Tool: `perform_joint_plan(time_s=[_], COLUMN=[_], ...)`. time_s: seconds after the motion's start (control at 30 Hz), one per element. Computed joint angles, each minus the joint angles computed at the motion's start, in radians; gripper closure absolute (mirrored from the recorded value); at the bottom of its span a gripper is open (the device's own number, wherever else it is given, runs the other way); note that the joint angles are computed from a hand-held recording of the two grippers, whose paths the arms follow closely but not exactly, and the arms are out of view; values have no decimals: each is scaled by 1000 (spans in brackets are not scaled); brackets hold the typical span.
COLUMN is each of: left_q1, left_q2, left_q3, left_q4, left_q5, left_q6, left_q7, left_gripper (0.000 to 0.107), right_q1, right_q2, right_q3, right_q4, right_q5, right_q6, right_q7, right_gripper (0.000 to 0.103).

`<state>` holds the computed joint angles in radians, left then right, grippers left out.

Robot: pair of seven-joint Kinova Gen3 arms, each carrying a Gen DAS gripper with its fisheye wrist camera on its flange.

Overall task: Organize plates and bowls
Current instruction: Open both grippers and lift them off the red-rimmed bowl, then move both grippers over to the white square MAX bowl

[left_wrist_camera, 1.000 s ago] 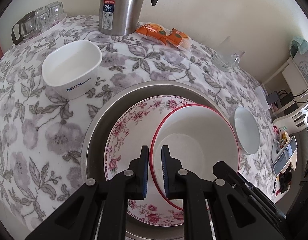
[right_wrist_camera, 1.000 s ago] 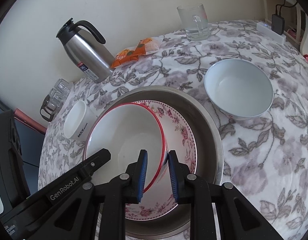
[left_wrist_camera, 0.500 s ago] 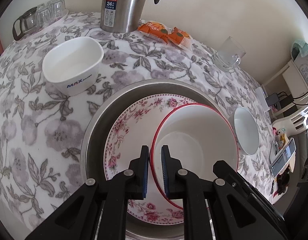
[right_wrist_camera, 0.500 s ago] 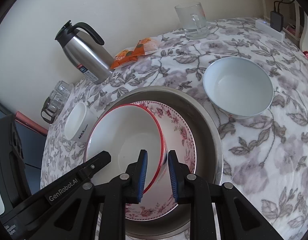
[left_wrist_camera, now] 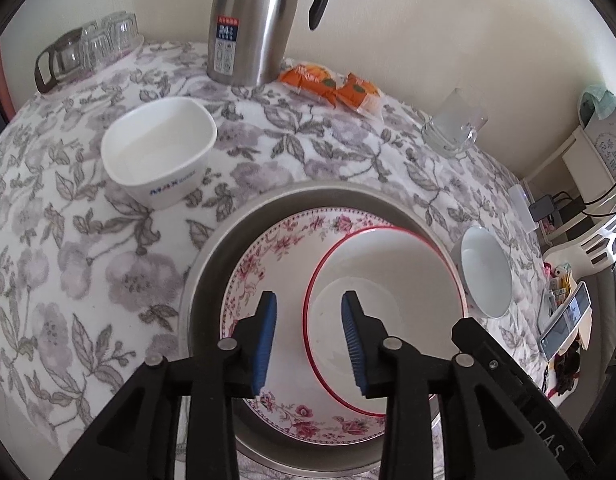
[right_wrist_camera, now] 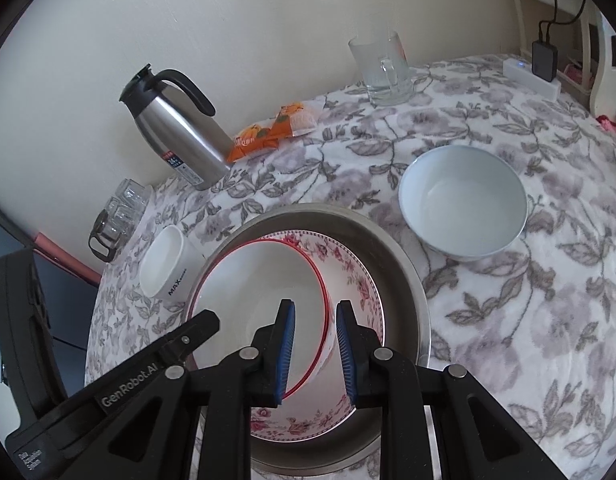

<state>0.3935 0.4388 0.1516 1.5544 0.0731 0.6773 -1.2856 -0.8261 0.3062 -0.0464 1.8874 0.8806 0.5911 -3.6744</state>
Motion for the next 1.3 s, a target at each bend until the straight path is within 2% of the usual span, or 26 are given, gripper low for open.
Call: perform_joint_plan(time_s=[0.07, 0.13, 0.3, 0.37, 0.4, 0.5, 0.53, 0.63, 0.73, 0.8, 0.87, 0.9, 1.03, 1.3], left_q1=[14, 26, 29, 37, 45, 63, 64, 78, 107, 120, 138, 151, 166, 145], left_q2=[-6, -9, -3, -4, -6, -9, -10, -13, -16, -16, -13, -9, -6, -17], left_q3=[-13, -25, -31, -38, -45, -59, -62, -79, -111, -124, -140, -152, -163, -160], left_q4=[2, 2, -3, -1, 0, 3, 6, 13, 18, 20, 16, 11, 7, 12], left_q5=[-17, -36, -56, -70, -83, -116, -123, -154, -212, -248, -291, -319, -397, -449], left_q6=[-3, -2, 12, 11, 9, 5, 0, -6, -8, -7, 6, 19, 39, 50], left_q7=[16, 38, 70, 88, 102, 142, 153, 202, 277, 321, 370, 399, 463, 519], left_gripper=[67, 62, 61, 57, 48, 33, 31, 23, 23, 23, 17, 13, 12, 12], right_q1=[8, 13, 0, -3, -3, -4, -5, -10, -16, -16, -18, -18, -21, -51], right_q2=[6, 9, 18, 20, 20, 27, 27, 30, 30, 32, 35, 36, 42, 57], right_q3=[-8, -9, -7, -7, -7, -10, -10, -8, -7, -10, -12, -13, -14, -13], right_q4=[-12, -18, -43, -48, -49, -62, -62, -65, -64, -66, -70, -72, -80, -112], right_q5=[-21, -39, -65, -63, -63, -69, -69, -65, -53, -50, -45, -43, -37, 12], right_q6=[11, 18, 79, 89, 92, 116, 119, 134, 147, 156, 166, 169, 175, 229], right_q7=[30, 51, 85, 89, 92, 107, 108, 102, 88, 85, 85, 85, 80, 46], right_gripper=[79, 74, 49, 42, 37, 32, 30, 16, 13, 5, 0, 0, 0, 0])
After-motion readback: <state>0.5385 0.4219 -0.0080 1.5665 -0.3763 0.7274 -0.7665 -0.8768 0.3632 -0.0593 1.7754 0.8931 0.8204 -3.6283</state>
